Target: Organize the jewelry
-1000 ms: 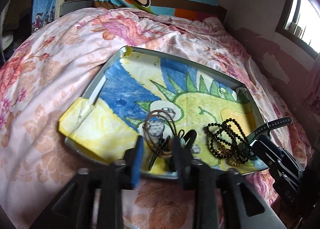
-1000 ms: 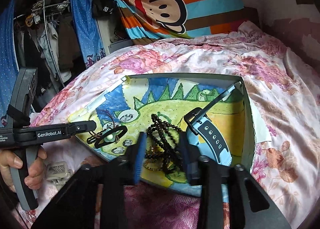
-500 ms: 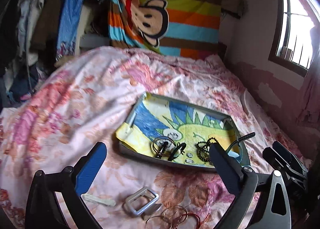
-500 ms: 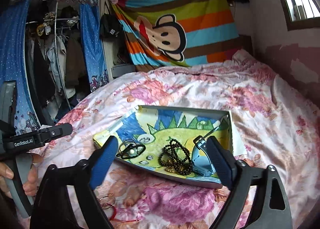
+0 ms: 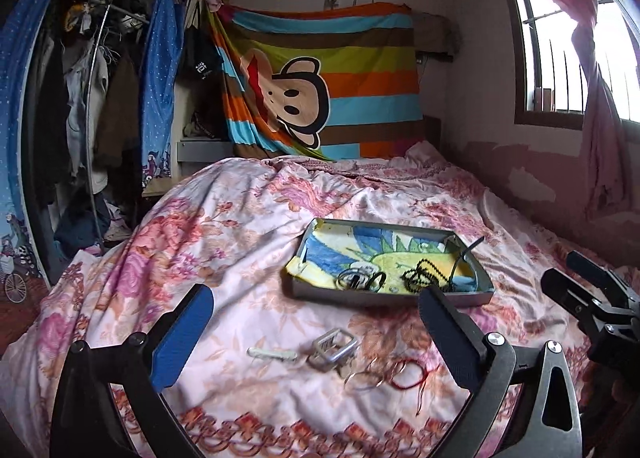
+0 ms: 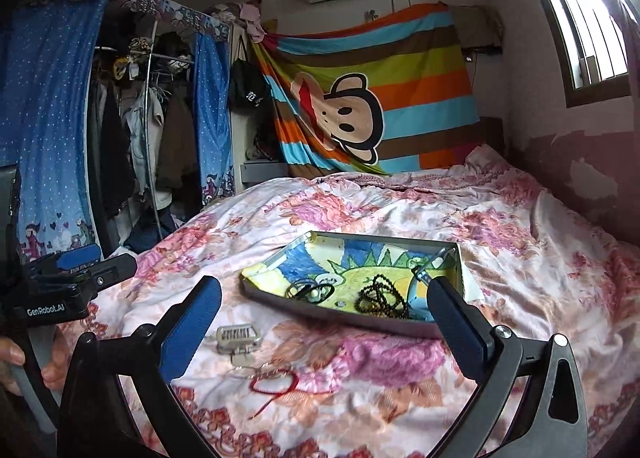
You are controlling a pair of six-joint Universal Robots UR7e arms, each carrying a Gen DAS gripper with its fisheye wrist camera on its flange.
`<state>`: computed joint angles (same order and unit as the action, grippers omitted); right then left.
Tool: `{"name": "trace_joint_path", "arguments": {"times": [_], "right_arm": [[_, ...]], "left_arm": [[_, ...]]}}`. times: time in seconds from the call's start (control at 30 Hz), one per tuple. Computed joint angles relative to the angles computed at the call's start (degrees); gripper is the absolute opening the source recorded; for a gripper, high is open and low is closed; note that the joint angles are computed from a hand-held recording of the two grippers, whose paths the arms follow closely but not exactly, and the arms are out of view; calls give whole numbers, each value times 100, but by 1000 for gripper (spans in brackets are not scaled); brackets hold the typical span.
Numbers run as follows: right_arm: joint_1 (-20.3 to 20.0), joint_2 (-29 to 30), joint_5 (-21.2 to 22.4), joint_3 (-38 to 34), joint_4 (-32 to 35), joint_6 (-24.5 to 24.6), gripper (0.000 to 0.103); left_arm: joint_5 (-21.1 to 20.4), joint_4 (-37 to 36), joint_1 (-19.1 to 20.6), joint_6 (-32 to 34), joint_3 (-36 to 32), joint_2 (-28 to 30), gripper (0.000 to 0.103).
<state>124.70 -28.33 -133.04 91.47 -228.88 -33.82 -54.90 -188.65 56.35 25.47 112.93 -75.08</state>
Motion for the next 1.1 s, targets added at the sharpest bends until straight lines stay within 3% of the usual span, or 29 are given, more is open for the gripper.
{"name": "trace_joint_path", "arguments": {"times": [0.33,0.6,0.8,1.1], "right_arm": [[108,10,-233,427,-34,145,101],[-58,7,-357,534,332,508,101],[-219,-76,-390,645,969,1084,101],[-338,-166,-329,728,1604,1554,101]], "left_arm": [[459,-321,51,346,617,-269,103],[741,-57,98,390,724,-309,103],[864,660,236,-115,521,-296,103],[544,1730,555,-1143,175,-396,103]]}}
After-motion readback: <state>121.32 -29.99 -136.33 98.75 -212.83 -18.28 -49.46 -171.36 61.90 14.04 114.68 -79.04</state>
